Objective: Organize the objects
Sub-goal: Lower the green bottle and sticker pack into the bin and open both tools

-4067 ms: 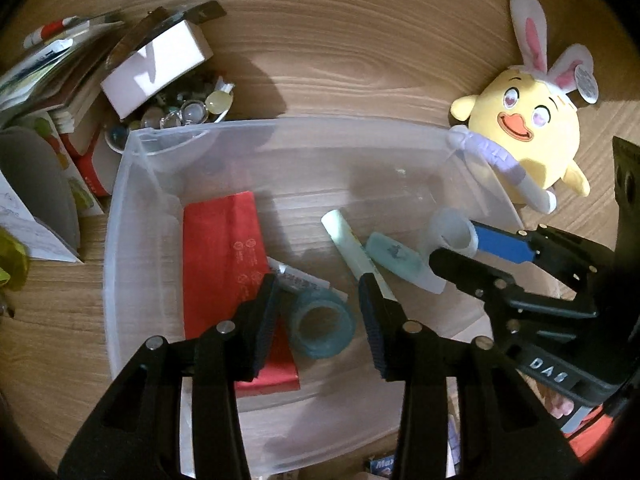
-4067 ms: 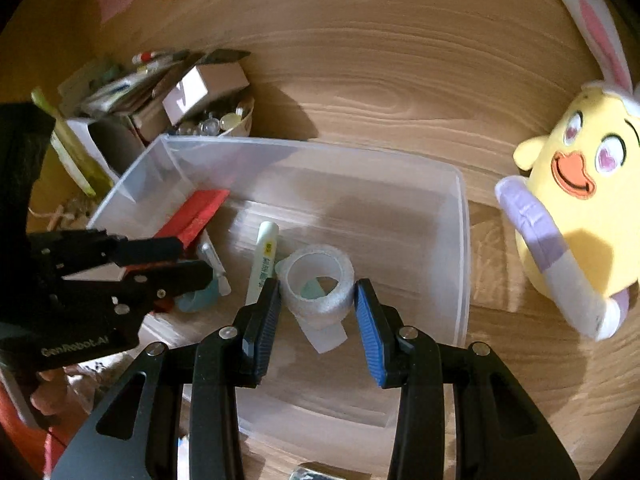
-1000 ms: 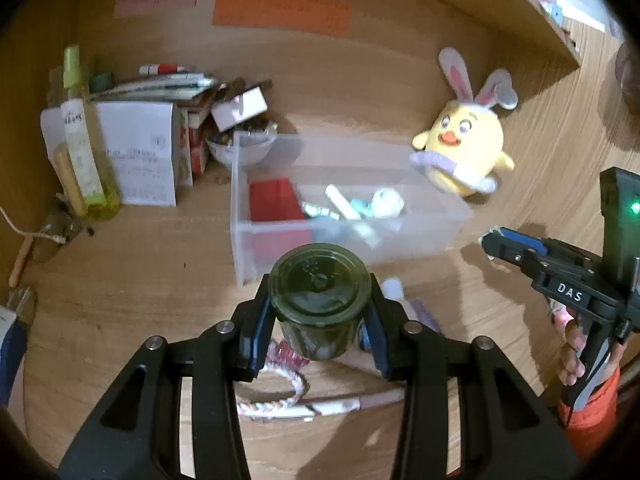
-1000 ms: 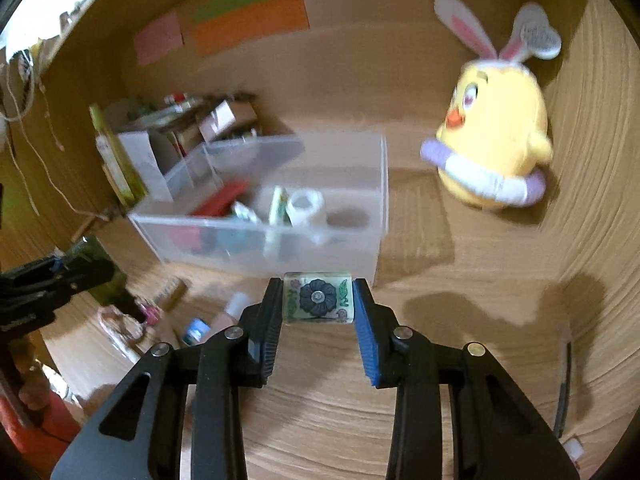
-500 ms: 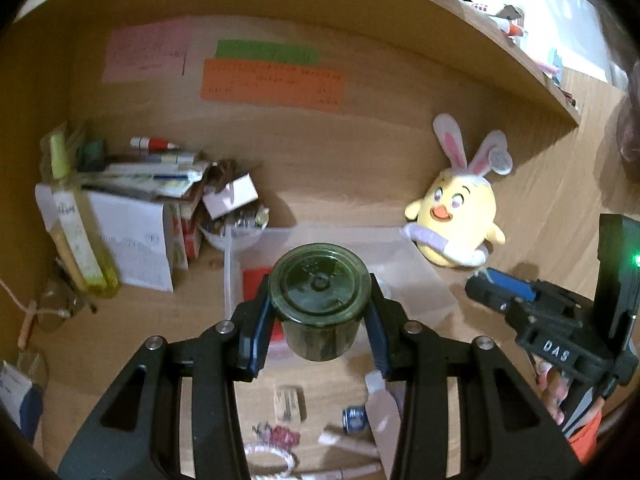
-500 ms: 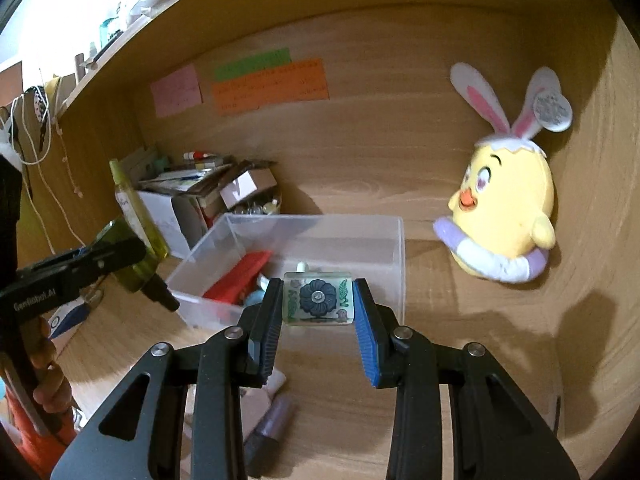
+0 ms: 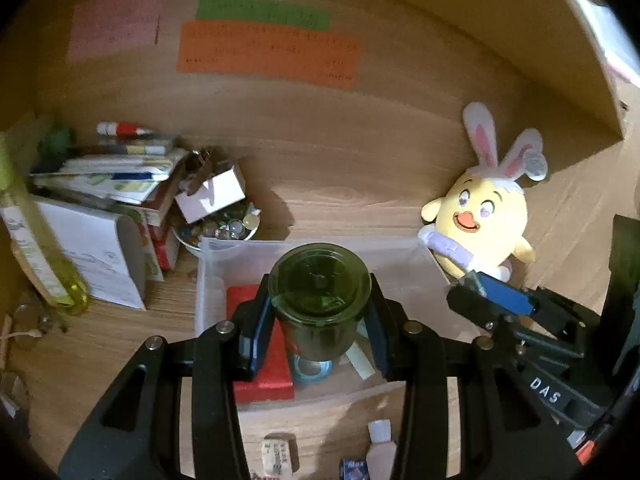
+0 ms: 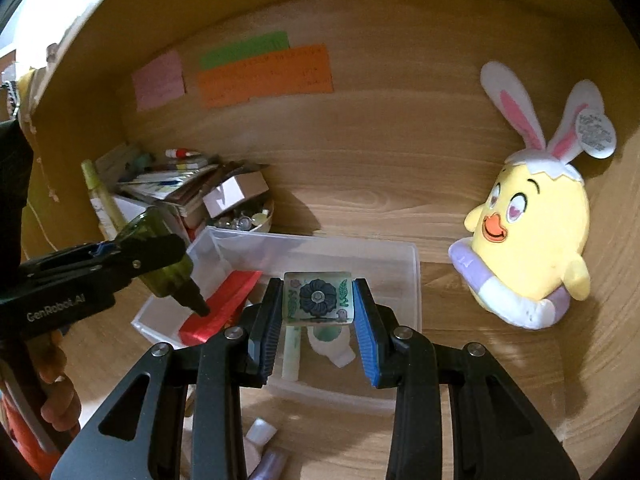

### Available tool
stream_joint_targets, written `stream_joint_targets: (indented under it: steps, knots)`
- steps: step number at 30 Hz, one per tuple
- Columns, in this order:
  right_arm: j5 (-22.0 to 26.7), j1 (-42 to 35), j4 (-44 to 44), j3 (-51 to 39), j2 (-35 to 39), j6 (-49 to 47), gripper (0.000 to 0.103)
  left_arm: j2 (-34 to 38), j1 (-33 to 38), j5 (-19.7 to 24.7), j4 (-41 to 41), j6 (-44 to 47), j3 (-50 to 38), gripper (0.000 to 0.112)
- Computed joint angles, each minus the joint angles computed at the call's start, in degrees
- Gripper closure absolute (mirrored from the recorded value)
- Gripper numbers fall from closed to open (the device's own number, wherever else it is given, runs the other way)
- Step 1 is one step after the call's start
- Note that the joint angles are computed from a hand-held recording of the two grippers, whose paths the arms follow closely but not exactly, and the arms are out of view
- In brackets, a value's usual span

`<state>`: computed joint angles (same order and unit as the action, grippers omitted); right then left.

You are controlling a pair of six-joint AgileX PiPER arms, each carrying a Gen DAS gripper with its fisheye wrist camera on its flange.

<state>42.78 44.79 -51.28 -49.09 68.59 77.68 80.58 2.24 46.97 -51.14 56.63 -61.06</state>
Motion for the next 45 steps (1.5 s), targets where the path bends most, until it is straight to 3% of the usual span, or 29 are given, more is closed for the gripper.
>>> stream_joint_targets:
  steps: [9, 13, 18, 23, 31, 40, 45]
  knots:
    - [-6.55, -9.59, 7.38, -2.49, 7.33, -9.2, 0.072, 7.69, -5.82, -5.64, 6.63, -8.3, -5.24, 0.071]
    - [-7.29, -13.11, 9.95, -4.63, 11.7, -13.2, 0.072, 11.19, -7.45, -6.84, 9.29, -11.62, -7.46, 0.071]
    - [-7.34, -16.37, 13.7, -8.24, 17.36, -18.95, 0.072, 13.01, -9.68, -12.51, 12.89, -15.69, -7.0, 0.071]
    - [-9.91, -18.73, 20.42, -9.25, 18.95, -26.01, 0.072, 15.01, -9.65, -12.04, 12.87, -15.34, -7.8, 0.071]
    - [-7.32, -17.35, 19.47, -11.24, 21.03, -25.92, 0.072, 17.46, -8.4, -6.64, 12.3, -14.96, -10.31, 0.067]
    - [-4.42, -14.86, 18.34, -12.67, 21.36, -25.07, 0.062, 13.19, -8.34, -7.35, 11.77, -11.96, -7.45, 0.061]
    - [-2.97, -12.69, 16.19, -11.43, 18.04, -22.78, 0.056, 7.83, -6.83, -7.49, 9.74, -7.53, -4.6, 0.047]
